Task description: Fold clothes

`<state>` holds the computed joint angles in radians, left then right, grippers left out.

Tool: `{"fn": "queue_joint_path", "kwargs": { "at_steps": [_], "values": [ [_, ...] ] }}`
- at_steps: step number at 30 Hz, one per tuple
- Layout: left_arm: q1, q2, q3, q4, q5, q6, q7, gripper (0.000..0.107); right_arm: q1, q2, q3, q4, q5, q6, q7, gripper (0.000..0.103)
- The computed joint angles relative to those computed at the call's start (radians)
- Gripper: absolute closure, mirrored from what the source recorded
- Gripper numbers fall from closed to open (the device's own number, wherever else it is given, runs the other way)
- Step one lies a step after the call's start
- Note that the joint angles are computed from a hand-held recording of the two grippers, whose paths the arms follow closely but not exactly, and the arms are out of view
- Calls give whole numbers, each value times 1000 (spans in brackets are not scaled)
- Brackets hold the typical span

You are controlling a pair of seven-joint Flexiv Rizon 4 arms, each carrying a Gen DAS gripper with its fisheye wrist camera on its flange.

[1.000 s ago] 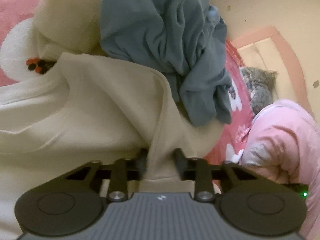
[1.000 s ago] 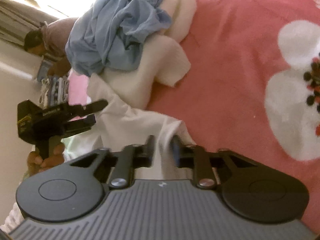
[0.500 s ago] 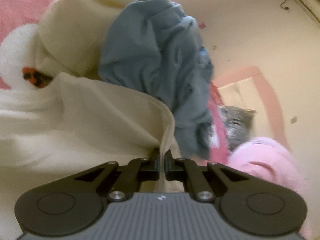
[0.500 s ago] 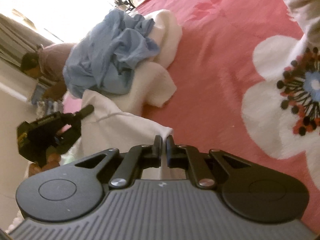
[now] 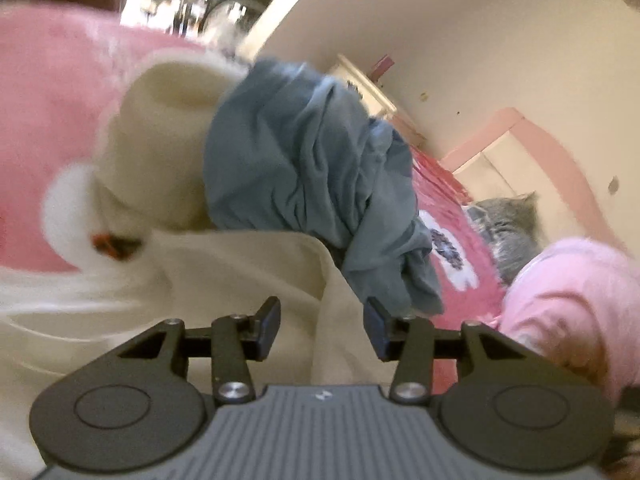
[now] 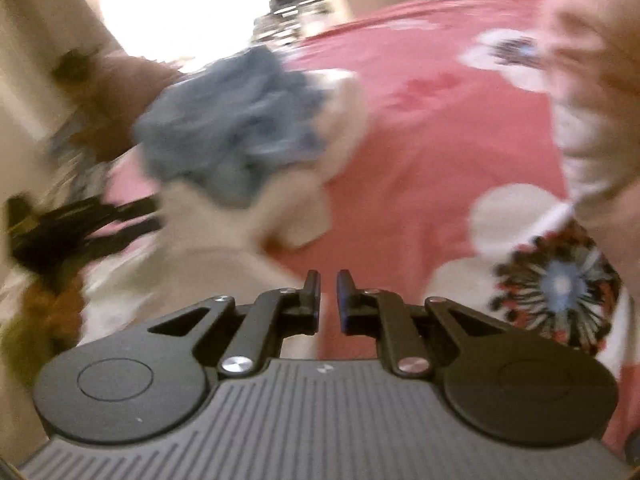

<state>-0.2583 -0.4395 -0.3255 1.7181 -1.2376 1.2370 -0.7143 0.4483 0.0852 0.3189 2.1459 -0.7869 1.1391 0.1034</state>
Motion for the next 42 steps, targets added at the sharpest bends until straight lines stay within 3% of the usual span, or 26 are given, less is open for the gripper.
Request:
{"fn": "queue_joint_path", "kwargs": {
  "at_steps": [3, 5, 8, 9, 12, 15, 18, 21, 23, 25, 26, 31, 33, 35, 37, 39, 41, 42],
  "values": [
    [-16, 85, -15, 77, -116, 37, 153, 61, 54, -11, 16, -23, 157, 49, -249, 94],
    [-62, 98, 6, 90, -77, 42, 135, 60, 107, -37, 33, -58, 323, 4, -453, 94],
    [-92, 130, 52, 143, 64, -23, 34, 60, 164, -62, 58, -109, 503, -198, -628, 95],
    [-97, 139, 66, 157, 115, -36, -11, 60, 175, -64, 62, -114, 523, -245, -642, 100],
    [-96, 184, 82, 206, 186, -66, -83, 61, 179, -13, 72, -80, 445, -307, -528, 97],
    [-94, 255, 107, 263, 223, -81, -120, 61, 182, 31, 86, -67, 332, -286, -522, 94],
    [-93, 360, 154, 334, 263, -91, -175, 59, 207, 24, 92, -70, 366, -186, -628, 94],
    [-74, 495, 228, 414, 346, -126, -289, 59, 244, -2, 97, -69, 500, -104, -783, 92],
    [-46, 599, 280, 467, 441, -145, -379, 58, 274, -24, 105, -88, 613, -161, -887, 89],
    [4, 703, 325, 501, 576, -190, -475, 58, 298, -51, 116, -132, 610, -349, -928, 90],
    [34, 754, 345, 511, 645, -220, -517, 58, 306, -51, 121, -137, 573, -390, -925, 90],
    [179, 962, 399, 534, 929, -350, -645, 49, 309, 7, 126, -112, 568, -226, -951, 88],
    [198, 1013, 419, 568, 961, -366, -668, 47, 325, 6, 128, -121, 659, -222, -1026, 82],
    [209, 1047, 433, 613, 978, -382, -690, 47, 344, -19, 131, -144, 735, -301, -1095, 76],
    [221, 1069, 427, 656, 1007, -407, -717, 48, 355, -48, 141, -144, 717, -372, -1101, 75],
    [206, 1091, 427, 690, 1013, -421, -718, 49, 359, -46, 148, -118, 650, -326, -1088, 74],
    [191, 1113, 425, 725, 1018, -435, -718, 49, 363, -51, 141, -165, 639, -375, -1104, 74],
    [183, 1123, 426, 741, 1018, -441, -716, 49, 359, -48, 138, -165, 604, -352, -1099, 73]
  ]
}}
